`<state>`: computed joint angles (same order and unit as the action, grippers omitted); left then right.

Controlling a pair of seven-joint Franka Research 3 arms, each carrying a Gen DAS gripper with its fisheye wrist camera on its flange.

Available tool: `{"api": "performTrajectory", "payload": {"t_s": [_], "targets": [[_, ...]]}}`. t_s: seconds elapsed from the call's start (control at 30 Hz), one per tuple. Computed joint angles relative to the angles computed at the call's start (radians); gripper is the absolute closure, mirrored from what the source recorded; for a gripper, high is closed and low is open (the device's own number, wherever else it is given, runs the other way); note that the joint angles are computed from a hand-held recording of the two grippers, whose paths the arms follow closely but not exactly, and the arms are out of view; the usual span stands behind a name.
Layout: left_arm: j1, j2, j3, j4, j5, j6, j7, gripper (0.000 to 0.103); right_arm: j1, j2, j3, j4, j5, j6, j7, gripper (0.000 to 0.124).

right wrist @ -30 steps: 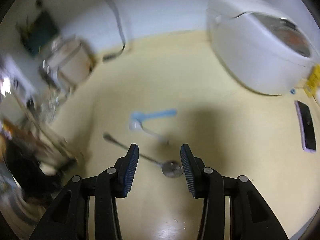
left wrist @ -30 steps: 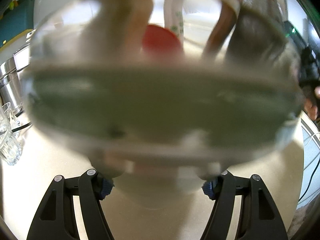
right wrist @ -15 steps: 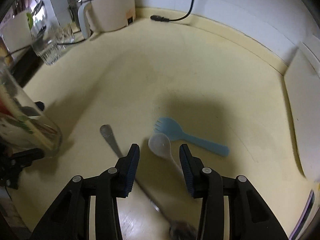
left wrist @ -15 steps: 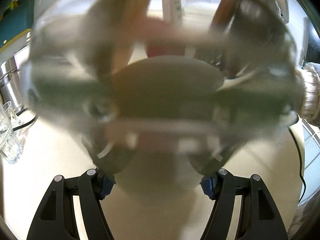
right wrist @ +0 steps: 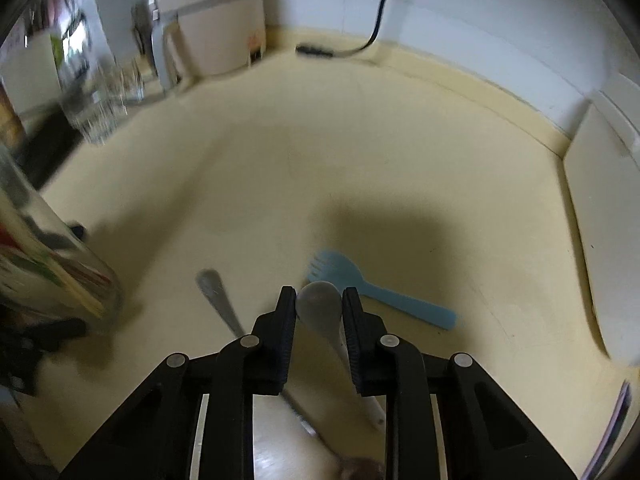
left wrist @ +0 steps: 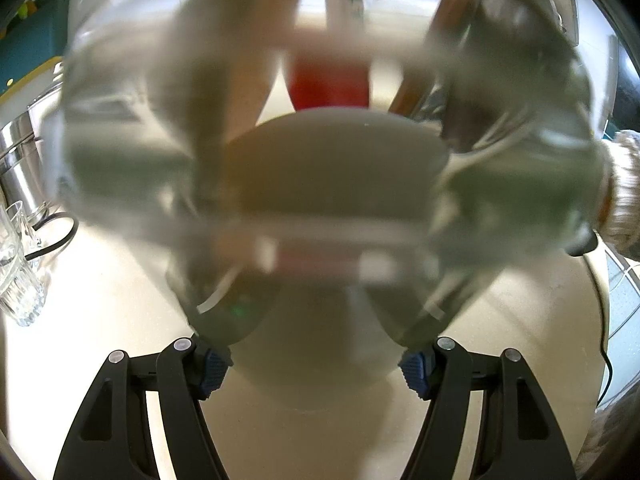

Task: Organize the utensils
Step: 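Lift the white spoon with the right gripper and carry it over the jar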

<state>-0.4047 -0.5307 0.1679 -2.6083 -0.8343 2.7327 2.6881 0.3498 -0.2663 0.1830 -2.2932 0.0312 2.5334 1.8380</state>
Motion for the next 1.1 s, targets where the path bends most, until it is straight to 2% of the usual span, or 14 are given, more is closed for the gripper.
{"api": "performTrajectory", "payload": {"t_s": [0.2,0.43,0.87,1.1], "targets": [[0.002,-0.001,-0.003,0.000,0.001,-0.001,-0.002,0.030,0.009,-0.160,0.012,-0.081,0.085,0.120,0.079,0.101],[0.002,-0.001,-0.003,0.000,0.002,-0.001,-0.002,0.030,-0.010,-0.254,0.048,-0.056,0.107,0.196,0.132,0.101],[0.003,0.005,0.001,0.003,-0.002,0.000,0.007,0.030,-0.011,-0.250,0.097,0.110,0.074,0.178,0.111,0.101],[0.004,0.000,-0.005,-0.006,-0.004,0.006,0.008,0.031,-0.004,-0.260,0.107,0.113,0.076,0.158,0.136,0.101]]}}
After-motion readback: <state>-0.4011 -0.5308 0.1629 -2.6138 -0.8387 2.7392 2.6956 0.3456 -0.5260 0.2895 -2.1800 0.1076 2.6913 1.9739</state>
